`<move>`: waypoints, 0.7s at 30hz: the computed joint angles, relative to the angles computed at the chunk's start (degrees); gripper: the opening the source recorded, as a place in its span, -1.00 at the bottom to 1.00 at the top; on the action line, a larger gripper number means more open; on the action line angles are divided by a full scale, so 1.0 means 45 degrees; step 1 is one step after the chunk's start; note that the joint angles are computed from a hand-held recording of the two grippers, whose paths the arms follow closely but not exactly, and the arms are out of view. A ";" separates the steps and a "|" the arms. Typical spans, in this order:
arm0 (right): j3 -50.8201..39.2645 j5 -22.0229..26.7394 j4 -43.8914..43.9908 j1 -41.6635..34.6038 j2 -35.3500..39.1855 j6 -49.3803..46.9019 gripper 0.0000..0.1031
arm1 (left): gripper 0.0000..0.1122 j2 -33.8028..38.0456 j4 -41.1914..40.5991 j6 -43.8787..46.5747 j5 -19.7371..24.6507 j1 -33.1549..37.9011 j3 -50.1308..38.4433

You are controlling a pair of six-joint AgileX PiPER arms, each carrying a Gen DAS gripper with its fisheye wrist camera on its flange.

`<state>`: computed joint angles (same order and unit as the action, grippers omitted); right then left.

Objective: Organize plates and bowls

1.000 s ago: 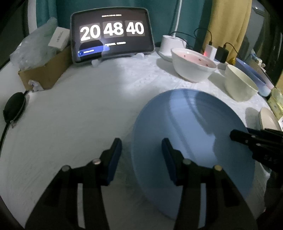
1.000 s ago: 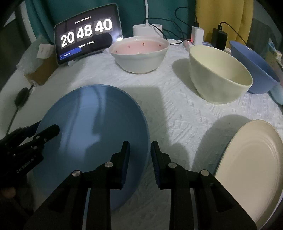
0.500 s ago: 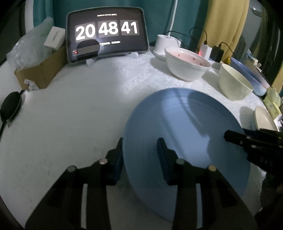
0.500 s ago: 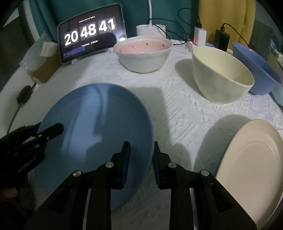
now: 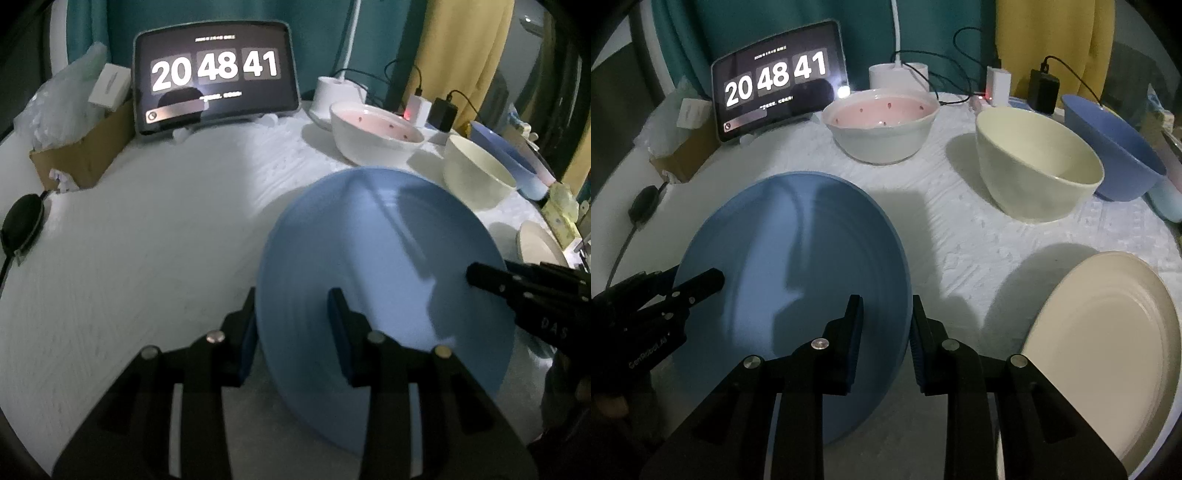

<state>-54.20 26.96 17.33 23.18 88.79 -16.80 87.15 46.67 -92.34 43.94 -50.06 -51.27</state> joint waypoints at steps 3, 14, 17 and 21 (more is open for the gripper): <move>0.0086 0.0000 0.0119 -0.0149 -0.0212 -0.0181 -0.49 | -0.34 -0.0031 -0.0001 0.0039 0.0108 -0.0103 -0.0108; 0.0323 0.0265 0.0443 -0.0633 -0.1052 -0.0696 -0.49 | -0.34 0.0012 0.0290 -0.0348 0.0904 -0.0864 -0.0640; 0.0396 0.0323 0.0631 -0.0807 -0.1285 -0.0899 -0.49 | -0.34 0.0097 0.0318 -0.0323 0.1090 -0.1048 -0.0875; 0.0514 0.0442 0.0991 -0.1113 -0.1611 -0.1283 -0.49 | -0.34 0.0197 0.0374 -0.0250 0.1299 -0.1229 -0.1175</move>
